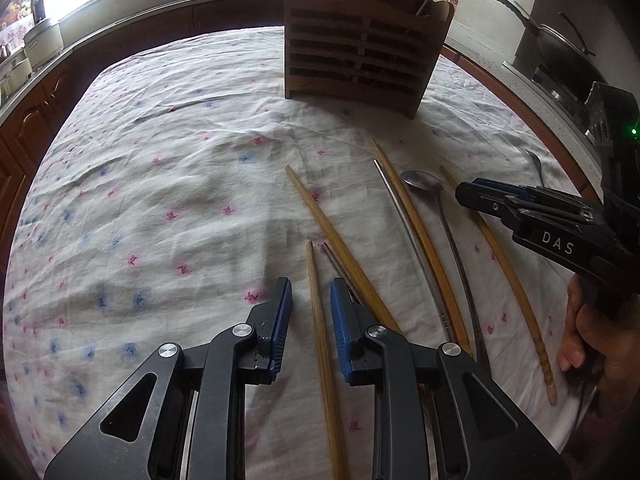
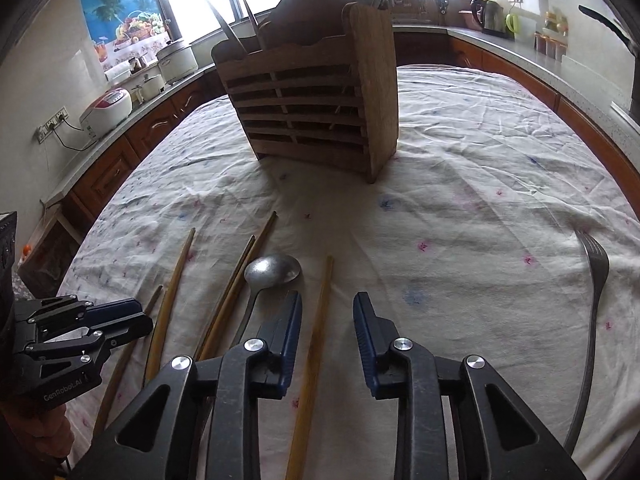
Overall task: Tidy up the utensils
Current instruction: 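Close the left tool on a wooden chopstick while the right tool grasps another wooden chopstick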
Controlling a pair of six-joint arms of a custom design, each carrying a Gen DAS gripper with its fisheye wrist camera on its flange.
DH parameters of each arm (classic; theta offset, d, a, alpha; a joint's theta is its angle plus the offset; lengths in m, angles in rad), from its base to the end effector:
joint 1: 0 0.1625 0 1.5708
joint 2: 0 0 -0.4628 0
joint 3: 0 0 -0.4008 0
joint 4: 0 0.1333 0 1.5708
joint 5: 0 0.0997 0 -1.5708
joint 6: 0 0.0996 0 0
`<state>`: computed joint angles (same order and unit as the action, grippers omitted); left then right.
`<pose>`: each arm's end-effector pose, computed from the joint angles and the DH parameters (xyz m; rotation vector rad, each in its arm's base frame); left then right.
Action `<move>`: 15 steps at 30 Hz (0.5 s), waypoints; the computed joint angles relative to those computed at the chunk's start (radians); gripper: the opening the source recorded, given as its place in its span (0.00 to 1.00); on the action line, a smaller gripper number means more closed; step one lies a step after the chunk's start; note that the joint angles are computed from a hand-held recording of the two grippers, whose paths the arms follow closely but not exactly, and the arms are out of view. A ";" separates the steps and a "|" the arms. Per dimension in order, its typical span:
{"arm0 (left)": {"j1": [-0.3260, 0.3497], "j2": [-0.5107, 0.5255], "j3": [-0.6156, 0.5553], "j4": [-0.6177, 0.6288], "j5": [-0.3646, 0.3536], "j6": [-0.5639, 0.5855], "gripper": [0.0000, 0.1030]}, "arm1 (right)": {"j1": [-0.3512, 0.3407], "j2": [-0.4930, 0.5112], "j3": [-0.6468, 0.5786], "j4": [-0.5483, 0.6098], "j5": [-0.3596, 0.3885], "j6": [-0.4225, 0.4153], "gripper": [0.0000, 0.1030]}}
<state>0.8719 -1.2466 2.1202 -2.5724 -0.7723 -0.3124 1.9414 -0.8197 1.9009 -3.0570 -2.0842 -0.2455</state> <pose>-0.1731 -0.5240 0.2377 0.4018 2.3950 -0.6322 0.3069 -0.5568 0.1066 0.6544 -2.5186 0.5751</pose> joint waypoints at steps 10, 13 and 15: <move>-0.005 0.035 -0.018 0.001 0.044 0.032 0.06 | 0.021 0.048 -0.035 -0.021 -0.084 -0.061 0.17; -0.002 0.039 -0.018 -0.017 0.044 0.040 0.04 | 0.017 0.045 -0.034 -0.022 -0.078 -0.062 0.07; -0.001 0.035 -0.014 -0.028 0.038 0.042 0.04 | 0.015 0.038 -0.029 -0.020 -0.062 -0.057 0.06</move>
